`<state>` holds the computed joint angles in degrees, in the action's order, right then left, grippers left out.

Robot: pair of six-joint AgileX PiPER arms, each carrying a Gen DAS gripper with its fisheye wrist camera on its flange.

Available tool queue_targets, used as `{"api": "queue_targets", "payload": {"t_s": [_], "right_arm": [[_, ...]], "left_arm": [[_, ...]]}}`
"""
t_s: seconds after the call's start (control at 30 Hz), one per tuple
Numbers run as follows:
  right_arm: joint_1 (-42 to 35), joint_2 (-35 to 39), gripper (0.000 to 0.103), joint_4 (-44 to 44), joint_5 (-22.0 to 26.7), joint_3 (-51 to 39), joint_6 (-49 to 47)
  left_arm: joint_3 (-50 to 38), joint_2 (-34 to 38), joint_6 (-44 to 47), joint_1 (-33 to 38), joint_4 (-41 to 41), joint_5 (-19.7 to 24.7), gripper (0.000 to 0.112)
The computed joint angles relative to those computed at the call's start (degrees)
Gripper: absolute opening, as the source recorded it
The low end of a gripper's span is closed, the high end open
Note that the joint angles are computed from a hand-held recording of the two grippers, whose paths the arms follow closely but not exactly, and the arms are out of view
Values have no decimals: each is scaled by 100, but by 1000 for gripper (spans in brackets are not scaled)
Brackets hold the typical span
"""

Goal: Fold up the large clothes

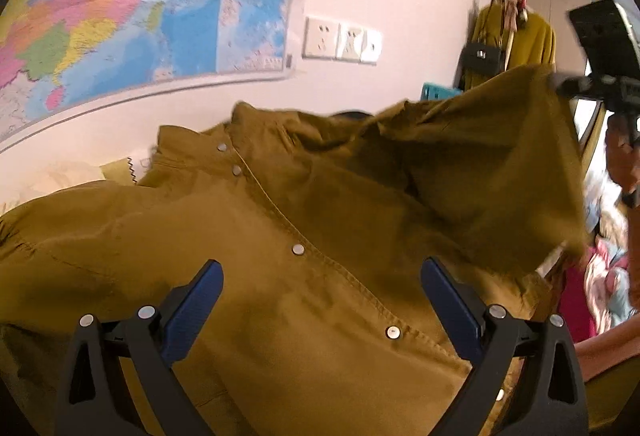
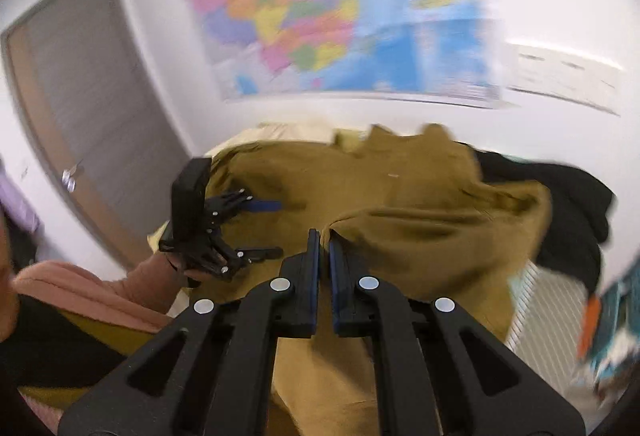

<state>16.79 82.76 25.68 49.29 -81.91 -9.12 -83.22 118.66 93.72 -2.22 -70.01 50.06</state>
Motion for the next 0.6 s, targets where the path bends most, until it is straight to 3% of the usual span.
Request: {"api": "queue_targets", "payload": {"t_s": [0.27, 0.33, 0.37, 0.4, 0.43, 0.53, 0.6], "right_arm": [[130, 2772, 10, 1610, 244, -1366, -970], [136, 3086, 16, 1677, 209, -1501, -912], [86, 3215, 30, 1795, 407, -1597, -950], [71, 3219, 46, 1796, 489, -1624, -983], [62, 3081, 53, 1646, 529, -1590, -999], [10, 2441, 56, 945, 486, -1490, -957], [-253, 1945, 67, 400, 366, -1502, -770]], "left_arm": [[151, -144, -122, 630, 7, 142, 96], [138, -138, -281, 704, 169, 205, 96], [77, -90, -378, 693, 282, 269, 96], [82, -97, -448, 642, 415, 296, 96], [153, -133, -405, 555, 477, 258, 96], [338, -218, -266, 300, 530, 206, 96], [239, -141, -436, 37, 635, 366, 96]]}}
